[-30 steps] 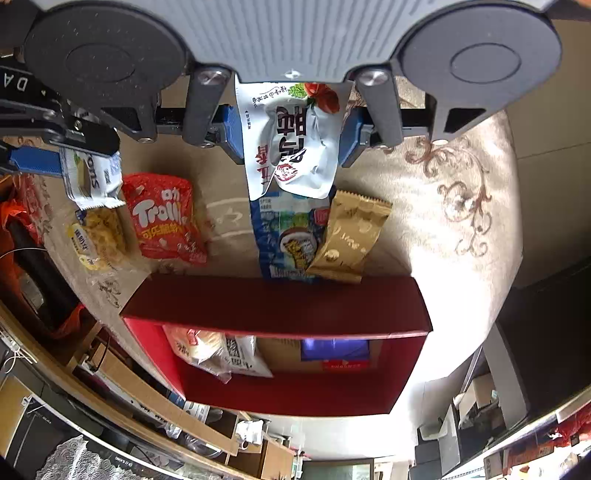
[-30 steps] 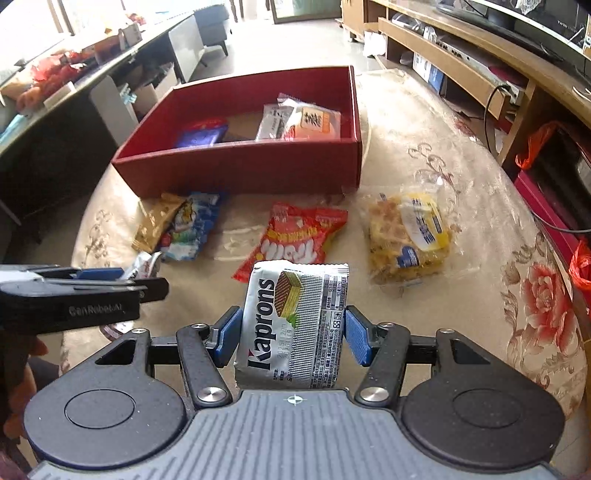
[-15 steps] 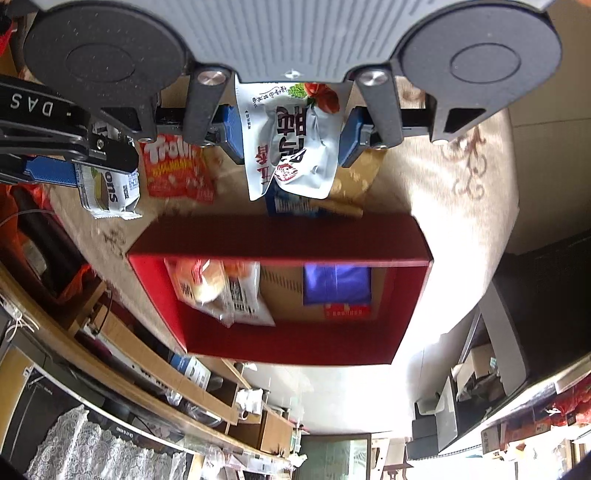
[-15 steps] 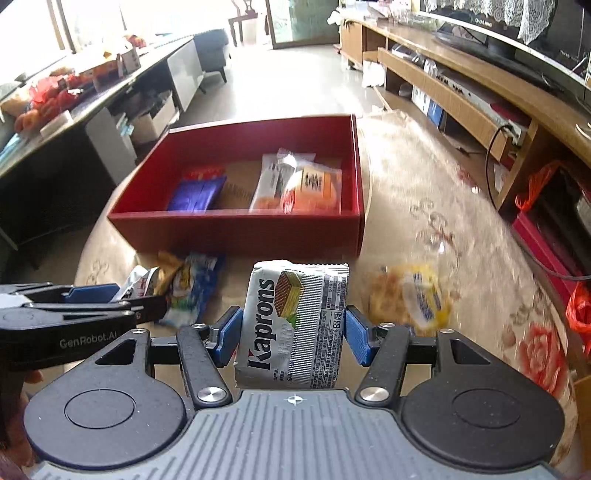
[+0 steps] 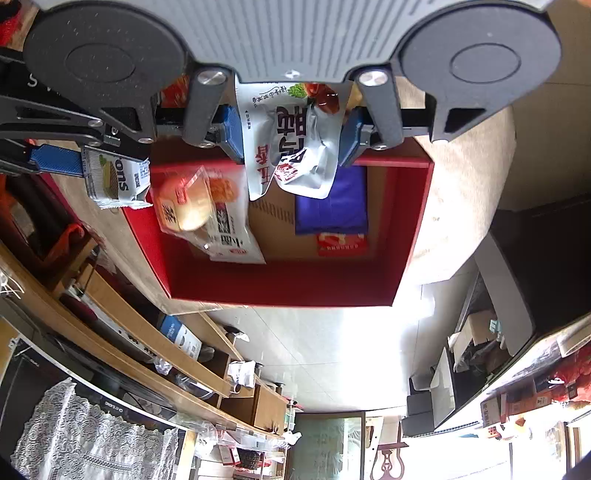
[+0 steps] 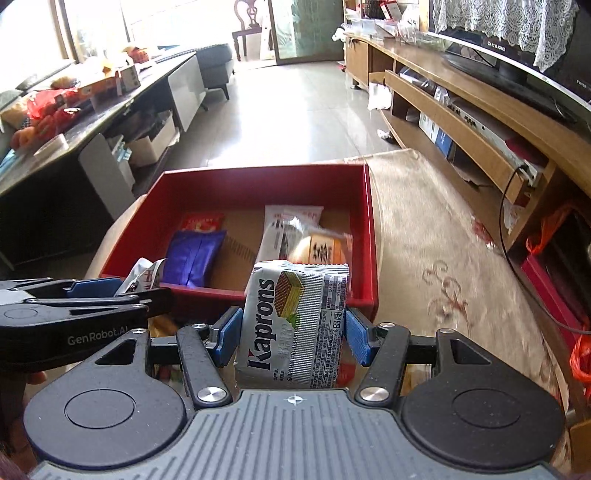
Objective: Organize snacks
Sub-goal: 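Carry both held packets over the red box and lower them inside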
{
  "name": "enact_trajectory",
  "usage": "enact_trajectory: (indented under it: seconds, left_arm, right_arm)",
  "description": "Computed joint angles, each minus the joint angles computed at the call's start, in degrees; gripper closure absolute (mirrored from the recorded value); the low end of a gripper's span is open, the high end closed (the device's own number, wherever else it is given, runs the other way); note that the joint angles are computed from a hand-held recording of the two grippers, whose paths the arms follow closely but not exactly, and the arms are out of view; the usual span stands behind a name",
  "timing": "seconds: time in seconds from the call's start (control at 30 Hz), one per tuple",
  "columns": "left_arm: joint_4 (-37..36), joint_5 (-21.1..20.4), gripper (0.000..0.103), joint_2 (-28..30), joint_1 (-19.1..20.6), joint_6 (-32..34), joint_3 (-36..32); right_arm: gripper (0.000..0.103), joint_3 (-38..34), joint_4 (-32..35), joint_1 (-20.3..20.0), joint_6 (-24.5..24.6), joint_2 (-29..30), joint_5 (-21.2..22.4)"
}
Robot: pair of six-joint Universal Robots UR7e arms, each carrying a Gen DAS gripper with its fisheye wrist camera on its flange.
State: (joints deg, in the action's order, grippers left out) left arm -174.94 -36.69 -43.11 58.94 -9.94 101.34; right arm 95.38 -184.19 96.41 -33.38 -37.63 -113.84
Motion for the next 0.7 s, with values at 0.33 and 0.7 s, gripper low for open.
enact_trajectory:
  seconds: [0.33,0.7]
  left_arm:
    - [1.29,1.14,0.055,3.86,1.90,3.00,-7.71]
    - [3.60,3.47,0.055,7.66,3.84,5.45,-14.11]
  right_arm:
    - [0.037,-8.42,3.11,0.65,0.11,4.56,-0.46]
    - [0.037,-16.16,5.84,0.48,-0.95,9.64,-2.19]
